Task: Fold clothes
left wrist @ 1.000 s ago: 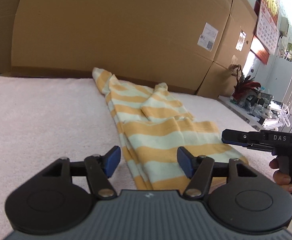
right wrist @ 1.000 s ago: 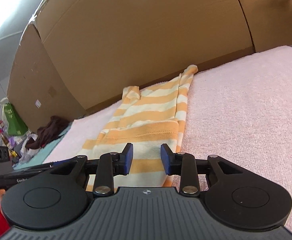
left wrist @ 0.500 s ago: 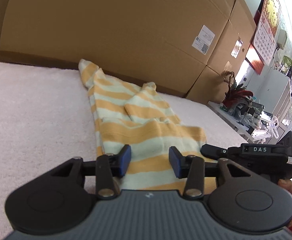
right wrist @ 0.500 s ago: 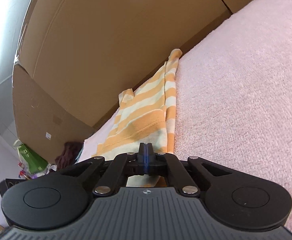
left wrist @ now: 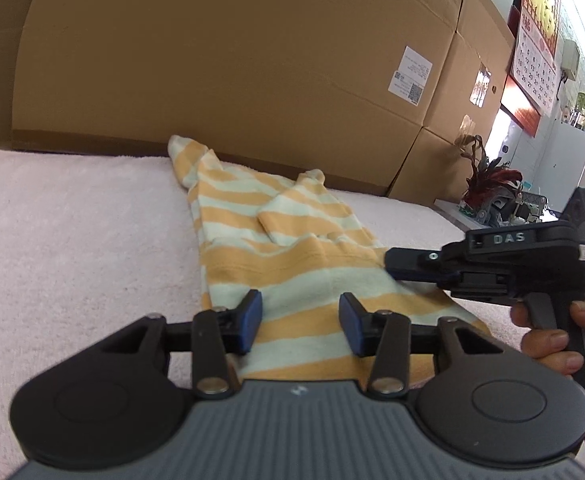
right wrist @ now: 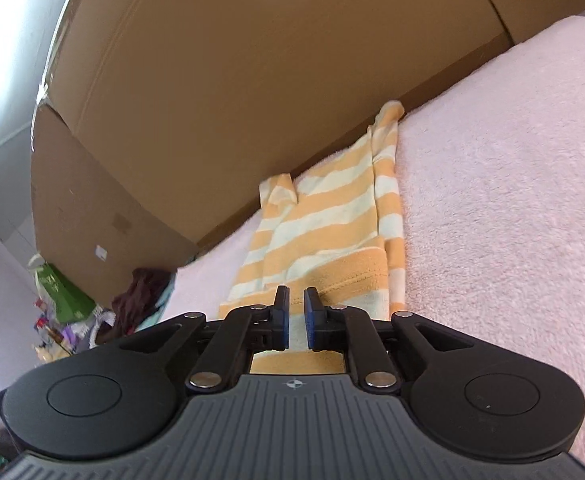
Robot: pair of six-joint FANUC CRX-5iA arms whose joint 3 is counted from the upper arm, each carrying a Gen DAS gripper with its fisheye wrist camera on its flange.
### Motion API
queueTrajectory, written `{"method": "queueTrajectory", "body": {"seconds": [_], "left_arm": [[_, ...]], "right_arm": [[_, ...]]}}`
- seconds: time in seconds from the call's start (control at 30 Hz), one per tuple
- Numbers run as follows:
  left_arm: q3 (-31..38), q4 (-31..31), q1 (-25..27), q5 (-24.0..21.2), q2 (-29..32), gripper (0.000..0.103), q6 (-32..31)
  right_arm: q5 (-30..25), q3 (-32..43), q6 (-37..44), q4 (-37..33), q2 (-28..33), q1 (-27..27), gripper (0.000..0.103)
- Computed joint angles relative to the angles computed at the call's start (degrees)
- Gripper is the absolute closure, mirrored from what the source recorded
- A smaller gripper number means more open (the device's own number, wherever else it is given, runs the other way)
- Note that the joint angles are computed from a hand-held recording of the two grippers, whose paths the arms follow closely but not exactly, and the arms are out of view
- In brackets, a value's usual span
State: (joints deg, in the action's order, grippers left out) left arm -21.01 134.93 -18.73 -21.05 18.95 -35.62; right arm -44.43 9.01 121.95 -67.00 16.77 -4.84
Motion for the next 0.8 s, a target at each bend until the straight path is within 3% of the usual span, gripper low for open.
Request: {"method": "queueTrajectory", "body": {"seconds": [0.07,0.2,0.23,0.3,0.4,0.47,0.53,0.6,0.63,0.7,0.8], "left_arm": [[-0.2,-0.1,0.1,-0.4,0.0,0.055,0.5],[-0.6,-2.0,1.1,-2.0,0.0,0.053,3.1],[-0.6,-2.1,1.2,-2.3,-0.1,0.053,3.7],[-0.7,-3.4,2.1,-4.7,0.0,0.055,6.5],[0.8,-9.4,4.8,-10.9,1.1,0.054,12.5],[3.1,-14.4,5.8,-11.1,2.4,0.054,16.8],[5.9,-23.2,8.1,-14.2,4.9,0.054,24.9],[9.2,-31.4,9.7,-15.5,7.5,0.054,32.8],[10.2,-33.6,9.7,-13.9,8.2,0.056,34.9],[10.8,-31.8,8.9,-11.7,9.0,0.058,34.2],[11.3,-30.5,9.2,-12.7,9.8,0.057,35.2]], "right_arm": [[0.9,2.3,-1.8,1.8,2.2,0.5,0.103],[1.0,3.2,-7.8,-4.5,5.0,-2.7,0.103],[0.5,2.3,-5.5,-7.6,4.7,-3.8,0.103],[-0.8,-0.7,2.6,-16.3,3.8,-6.7,0.093],[-7.6,-3.7,14.4,-28.2,4.3,-11.3,0.092],[-10.6,-1.3,12.4,-25.2,5.5,-10.7,0.089],[-12.0,1.2,10.8,-21.2,6.1,-9.4,0.087],[-10.0,2.1,9.1,-17.0,5.5,-7.6,0.086],[-6.7,1.6,6.5,-14.1,4.5,-6.3,0.085],[-0.7,0.4,0.6,-10.2,3.2,-4.5,0.091],[-0.9,-0.2,-1.7,-14.1,3.9,-6.3,0.097]]}}
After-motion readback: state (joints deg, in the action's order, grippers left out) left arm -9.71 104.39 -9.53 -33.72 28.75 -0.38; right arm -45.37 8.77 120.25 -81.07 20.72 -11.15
